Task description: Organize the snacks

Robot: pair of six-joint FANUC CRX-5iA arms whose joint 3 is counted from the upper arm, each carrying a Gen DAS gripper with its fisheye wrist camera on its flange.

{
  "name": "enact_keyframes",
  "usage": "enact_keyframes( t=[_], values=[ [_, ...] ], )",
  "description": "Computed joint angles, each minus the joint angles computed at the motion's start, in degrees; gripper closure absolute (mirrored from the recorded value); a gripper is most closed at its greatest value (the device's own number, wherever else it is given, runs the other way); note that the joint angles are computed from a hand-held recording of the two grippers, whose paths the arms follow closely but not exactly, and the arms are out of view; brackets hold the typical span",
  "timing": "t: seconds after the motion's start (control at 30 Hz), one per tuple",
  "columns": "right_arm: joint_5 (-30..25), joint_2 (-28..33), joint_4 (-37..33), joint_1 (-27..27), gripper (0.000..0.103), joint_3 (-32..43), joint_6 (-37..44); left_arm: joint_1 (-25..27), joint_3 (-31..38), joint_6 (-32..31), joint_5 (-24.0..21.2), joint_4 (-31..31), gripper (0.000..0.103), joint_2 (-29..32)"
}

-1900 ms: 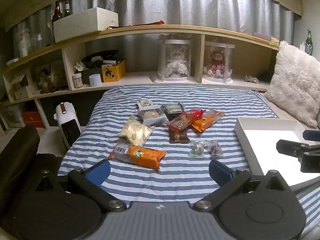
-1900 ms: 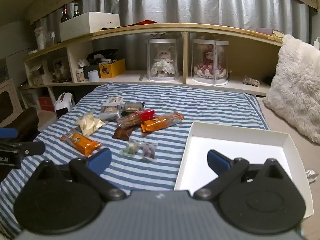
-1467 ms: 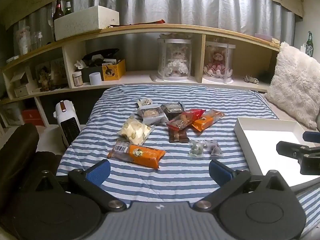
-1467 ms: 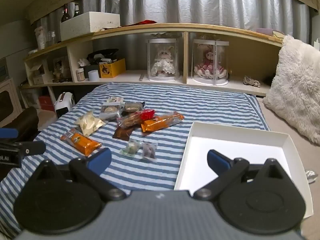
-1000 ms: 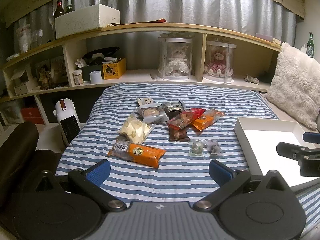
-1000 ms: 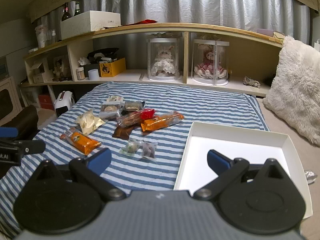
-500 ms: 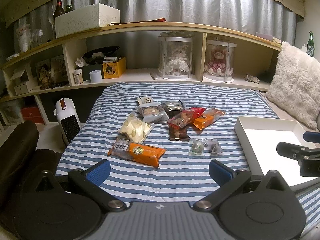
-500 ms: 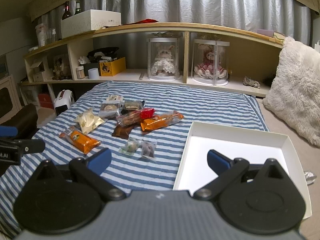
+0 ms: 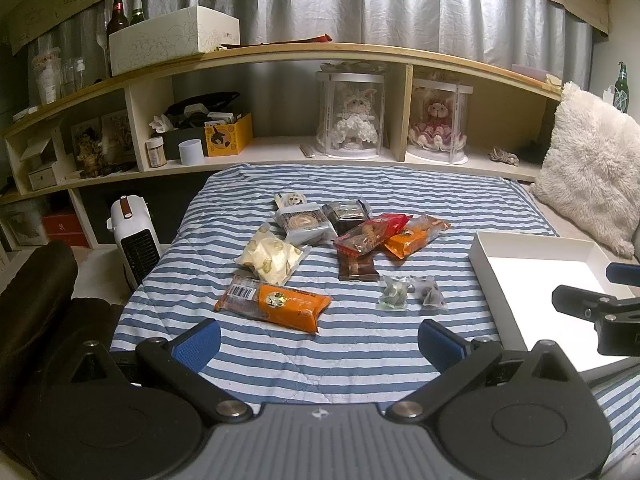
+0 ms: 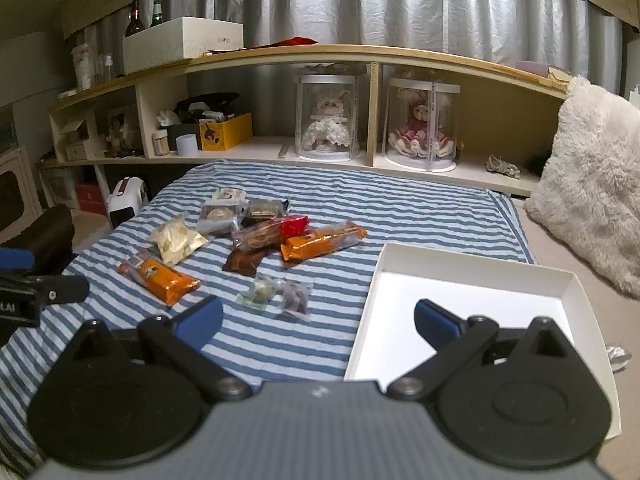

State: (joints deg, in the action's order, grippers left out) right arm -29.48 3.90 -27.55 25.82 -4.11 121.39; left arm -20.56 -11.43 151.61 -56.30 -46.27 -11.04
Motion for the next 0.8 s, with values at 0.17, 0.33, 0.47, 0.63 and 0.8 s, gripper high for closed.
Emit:
enact_keyframes(
  t=[0.17, 0.33, 0.47, 0.63, 0.8],
  values=[
    [-0.1, 0.0, 0.0, 0.0, 0.000, 0.1, 0.0, 0.0, -0.2, 0.3, 0.0, -0.1, 0.000, -0.1],
    [0.0, 0.0, 0.2, 0.1, 0.000, 0.0, -0.1, 0.0, -0.4, 0.3, 0.1, -0.2, 0.000, -0.1],
    [0.0, 0.0, 0.2, 0.1, 0.000, 0.0, -0.2, 0.0, -0.1, 0.2, 0.0, -0.1, 0.000, 0.0],
    [0.0, 0.0, 0.4, 0.2, 0.000, -0.1, -0.3, 0.0, -0.1, 0.1, -0.1, 0.0, 0.000, 0.0],
    [0.0, -0.1, 0.5, 0.2, 0.000, -0.1, -0.3, 0.1, -0.2, 0.0, 0.0, 0.0, 0.000, 0.0]
  ],
)
